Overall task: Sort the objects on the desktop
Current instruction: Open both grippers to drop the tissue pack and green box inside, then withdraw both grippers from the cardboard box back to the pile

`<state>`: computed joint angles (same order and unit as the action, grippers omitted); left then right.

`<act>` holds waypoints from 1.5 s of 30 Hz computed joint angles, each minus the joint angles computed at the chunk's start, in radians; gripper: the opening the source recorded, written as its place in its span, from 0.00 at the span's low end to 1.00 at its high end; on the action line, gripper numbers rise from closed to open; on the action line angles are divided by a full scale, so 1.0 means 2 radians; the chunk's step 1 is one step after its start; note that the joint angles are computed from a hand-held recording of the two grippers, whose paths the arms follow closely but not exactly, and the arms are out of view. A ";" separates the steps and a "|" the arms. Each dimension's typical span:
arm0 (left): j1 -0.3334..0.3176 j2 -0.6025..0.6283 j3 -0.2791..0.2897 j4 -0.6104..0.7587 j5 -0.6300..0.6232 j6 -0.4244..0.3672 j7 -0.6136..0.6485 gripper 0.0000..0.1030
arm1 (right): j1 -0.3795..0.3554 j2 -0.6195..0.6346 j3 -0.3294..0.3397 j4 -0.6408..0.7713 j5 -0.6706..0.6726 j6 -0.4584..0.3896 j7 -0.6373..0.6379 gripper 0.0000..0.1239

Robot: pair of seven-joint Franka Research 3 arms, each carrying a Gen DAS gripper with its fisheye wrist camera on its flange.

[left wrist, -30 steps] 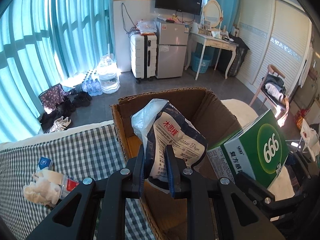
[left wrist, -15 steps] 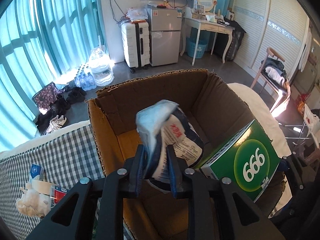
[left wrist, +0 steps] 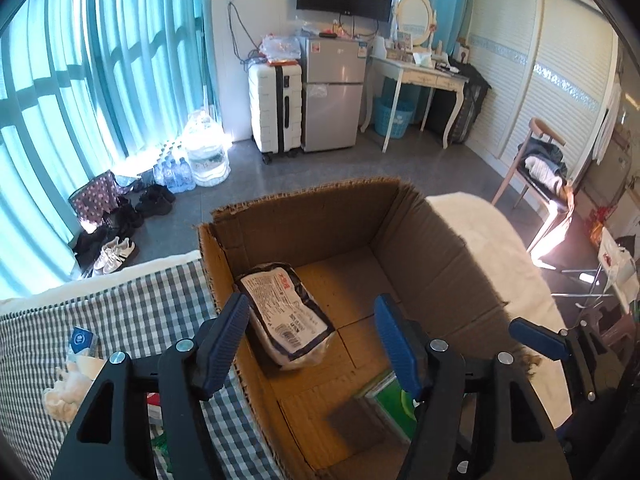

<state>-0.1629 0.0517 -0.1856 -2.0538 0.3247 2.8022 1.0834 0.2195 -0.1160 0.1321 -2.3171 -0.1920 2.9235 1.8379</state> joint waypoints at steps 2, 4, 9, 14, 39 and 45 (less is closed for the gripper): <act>0.000 -0.012 -0.001 -0.005 -0.001 0.001 -0.001 0.67 | -0.001 -0.014 0.002 -0.006 -0.002 -0.001 0.005 0.80; -0.001 -0.025 -0.001 -0.011 0.002 0.002 -0.006 0.71 | -0.005 -0.028 0.007 -0.012 -0.005 -0.001 0.014 0.80; 0.001 -0.063 -0.002 -0.034 0.006 0.007 -0.019 0.79 | -0.016 -0.055 0.015 -0.017 0.001 -0.004 0.012 0.80; 0.006 -0.104 -0.005 -0.057 0.021 0.008 -0.041 0.89 | -0.028 -0.087 0.028 -0.030 0.010 0.000 0.021 0.80; 0.054 -0.381 -0.002 -0.241 0.038 0.018 -0.089 1.00 | -0.047 -0.243 0.104 -0.094 0.060 -0.003 0.053 0.83; 0.058 -0.441 0.014 -0.297 0.031 0.024 -0.078 1.00 | -0.050 -0.260 0.126 -0.108 0.060 0.022 0.061 0.83</act>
